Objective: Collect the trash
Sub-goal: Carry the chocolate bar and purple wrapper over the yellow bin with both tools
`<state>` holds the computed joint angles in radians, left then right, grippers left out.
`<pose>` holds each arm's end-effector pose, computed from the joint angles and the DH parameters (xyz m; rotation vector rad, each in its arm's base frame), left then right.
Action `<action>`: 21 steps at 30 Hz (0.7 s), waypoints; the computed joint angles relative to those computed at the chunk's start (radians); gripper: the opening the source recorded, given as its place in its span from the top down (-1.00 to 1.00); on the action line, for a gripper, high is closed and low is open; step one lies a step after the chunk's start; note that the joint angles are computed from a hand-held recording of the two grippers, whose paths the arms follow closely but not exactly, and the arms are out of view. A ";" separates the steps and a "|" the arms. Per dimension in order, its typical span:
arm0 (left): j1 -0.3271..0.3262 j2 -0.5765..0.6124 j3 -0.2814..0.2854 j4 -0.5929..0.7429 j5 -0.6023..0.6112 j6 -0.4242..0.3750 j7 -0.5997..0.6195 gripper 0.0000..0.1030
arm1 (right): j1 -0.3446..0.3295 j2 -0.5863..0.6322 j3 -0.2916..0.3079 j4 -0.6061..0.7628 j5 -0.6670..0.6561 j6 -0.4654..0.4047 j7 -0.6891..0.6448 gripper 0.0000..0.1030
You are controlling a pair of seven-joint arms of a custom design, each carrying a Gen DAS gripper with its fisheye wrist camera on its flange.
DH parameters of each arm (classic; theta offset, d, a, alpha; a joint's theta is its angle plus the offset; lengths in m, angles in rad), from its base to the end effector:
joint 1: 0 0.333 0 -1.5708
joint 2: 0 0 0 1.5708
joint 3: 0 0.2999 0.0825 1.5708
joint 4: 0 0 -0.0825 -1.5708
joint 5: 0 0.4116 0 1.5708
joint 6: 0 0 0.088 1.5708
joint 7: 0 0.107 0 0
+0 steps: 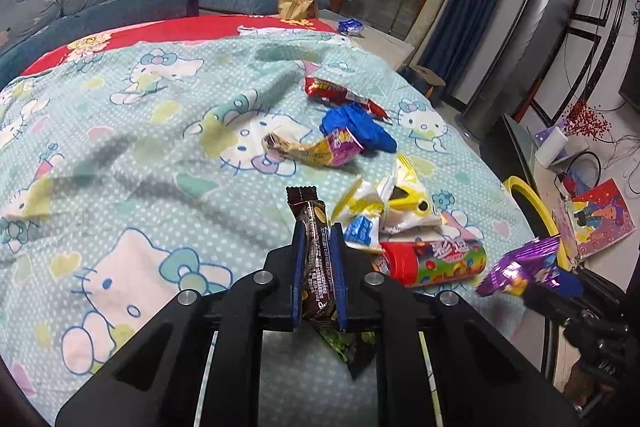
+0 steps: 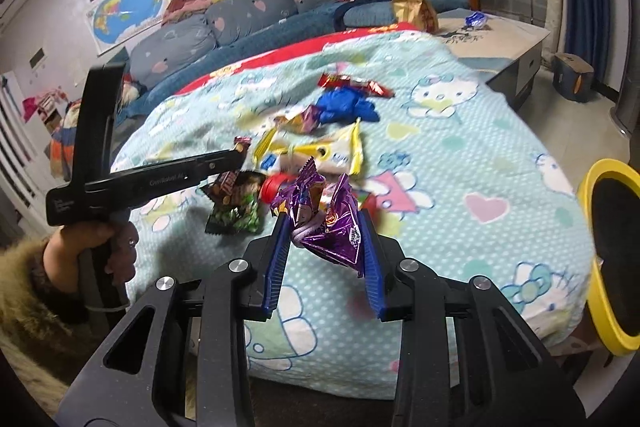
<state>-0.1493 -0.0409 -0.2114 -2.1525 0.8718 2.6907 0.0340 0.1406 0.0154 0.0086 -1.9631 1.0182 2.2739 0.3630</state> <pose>0.5447 -0.2330 0.4427 -2.1576 1.3033 -0.8214 0.6077 0.1126 0.4782 -2.0711 0.8662 -0.0483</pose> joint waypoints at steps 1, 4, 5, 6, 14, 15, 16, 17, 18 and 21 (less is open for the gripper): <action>0.002 -0.002 0.002 0.000 0.003 0.005 -0.002 0.76 | -0.002 0.003 -0.001 0.005 0.002 0.000 0.002 0.47; 0.009 -0.009 0.006 -0.004 0.009 0.029 -0.011 0.77 | -0.006 0.009 -0.002 0.016 0.012 0.012 0.005 0.47; 0.013 -0.014 0.006 -0.005 0.024 0.036 -0.026 0.77 | -0.008 0.011 -0.003 0.021 0.017 0.016 0.006 0.47; 0.017 -0.018 0.006 -0.005 0.038 0.042 -0.036 0.77 | -0.010 0.017 -0.003 0.029 0.019 0.019 0.007 0.47; 0.023 0.010 0.000 0.073 0.101 0.059 -0.035 0.77 | -0.038 0.065 -0.001 0.095 0.036 0.069 0.031 0.47; 0.020 0.017 0.002 0.082 0.104 0.064 -0.033 0.77 | -0.042 0.074 -0.001 0.107 0.036 0.081 0.039 0.47; 0.017 0.029 0.004 0.097 0.107 0.071 -0.029 0.77 | -0.047 0.082 0.000 0.117 0.036 0.091 0.046 0.47; 0.012 0.042 0.007 0.114 0.107 0.076 -0.023 0.77 | -0.052 0.088 0.002 0.125 0.036 0.097 0.050 0.47; 0.006 0.059 0.010 0.136 0.107 0.083 -0.013 0.77 | -0.058 0.097 0.002 0.137 0.037 0.108 0.057 0.47; -0.018 0.098 0.023 0.182 0.106 0.099 0.006 0.77 | -0.075 0.118 0.006 0.164 0.040 0.140 0.074 0.47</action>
<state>-0.1669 0.0570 -0.1888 -1.9708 0.9779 2.7896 0.0402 0.0656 0.1336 0.0145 -1.7990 1.0581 2.4143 0.4371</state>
